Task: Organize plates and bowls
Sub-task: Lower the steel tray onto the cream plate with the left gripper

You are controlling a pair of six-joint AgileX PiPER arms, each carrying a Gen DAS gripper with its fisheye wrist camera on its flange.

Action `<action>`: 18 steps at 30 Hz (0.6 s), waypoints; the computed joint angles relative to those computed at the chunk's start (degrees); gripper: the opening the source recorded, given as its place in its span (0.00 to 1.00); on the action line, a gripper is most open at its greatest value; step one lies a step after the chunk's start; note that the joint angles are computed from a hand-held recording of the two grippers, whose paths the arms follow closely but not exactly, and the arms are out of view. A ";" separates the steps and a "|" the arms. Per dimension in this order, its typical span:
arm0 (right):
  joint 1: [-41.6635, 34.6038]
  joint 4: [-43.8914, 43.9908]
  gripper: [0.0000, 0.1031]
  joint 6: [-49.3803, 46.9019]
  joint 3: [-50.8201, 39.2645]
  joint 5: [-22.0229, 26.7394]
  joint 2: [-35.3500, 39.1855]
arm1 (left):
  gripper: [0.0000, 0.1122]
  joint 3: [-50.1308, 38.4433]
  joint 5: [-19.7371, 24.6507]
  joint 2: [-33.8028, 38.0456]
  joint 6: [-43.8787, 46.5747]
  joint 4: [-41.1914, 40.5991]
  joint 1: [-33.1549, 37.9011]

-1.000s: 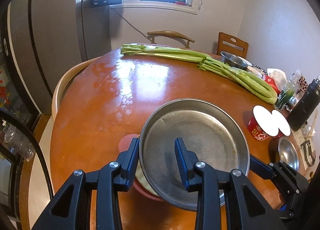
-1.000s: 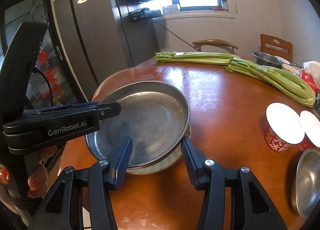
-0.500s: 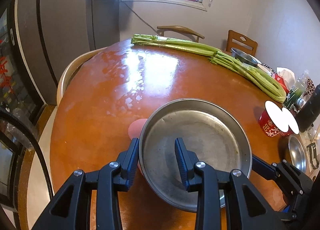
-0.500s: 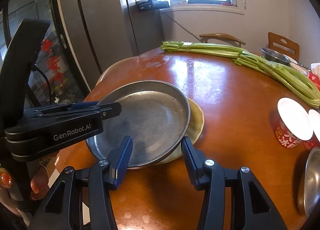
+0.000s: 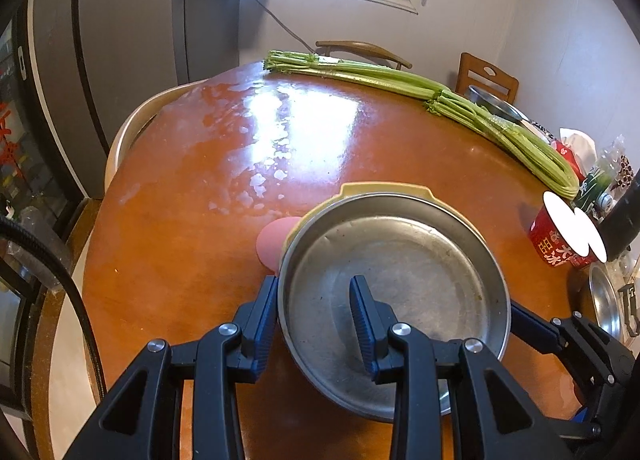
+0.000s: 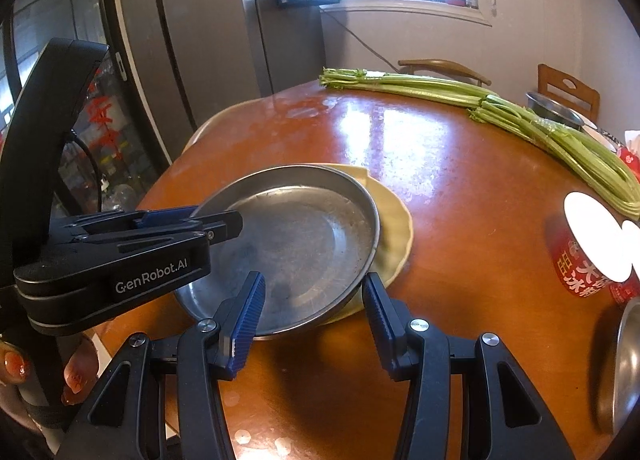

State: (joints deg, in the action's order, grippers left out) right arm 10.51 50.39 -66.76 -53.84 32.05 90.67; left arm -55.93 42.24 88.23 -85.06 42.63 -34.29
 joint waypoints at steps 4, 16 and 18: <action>0.43 -0.09 0.51 -0.01 0.09 -1.26 0.37 | 0.31 -0.08 -0.27 0.23 -0.55 0.75 0.00; 2.03 2.23 0.51 -3.16 1.56 -6.40 0.39 | 0.32 1.09 -3.01 -0.07 -3.61 2.71 0.93; 2.38 3.21 0.51 -4.04 1.83 -7.50 0.55 | 0.32 0.90 -3.09 0.33 -3.38 2.41 1.05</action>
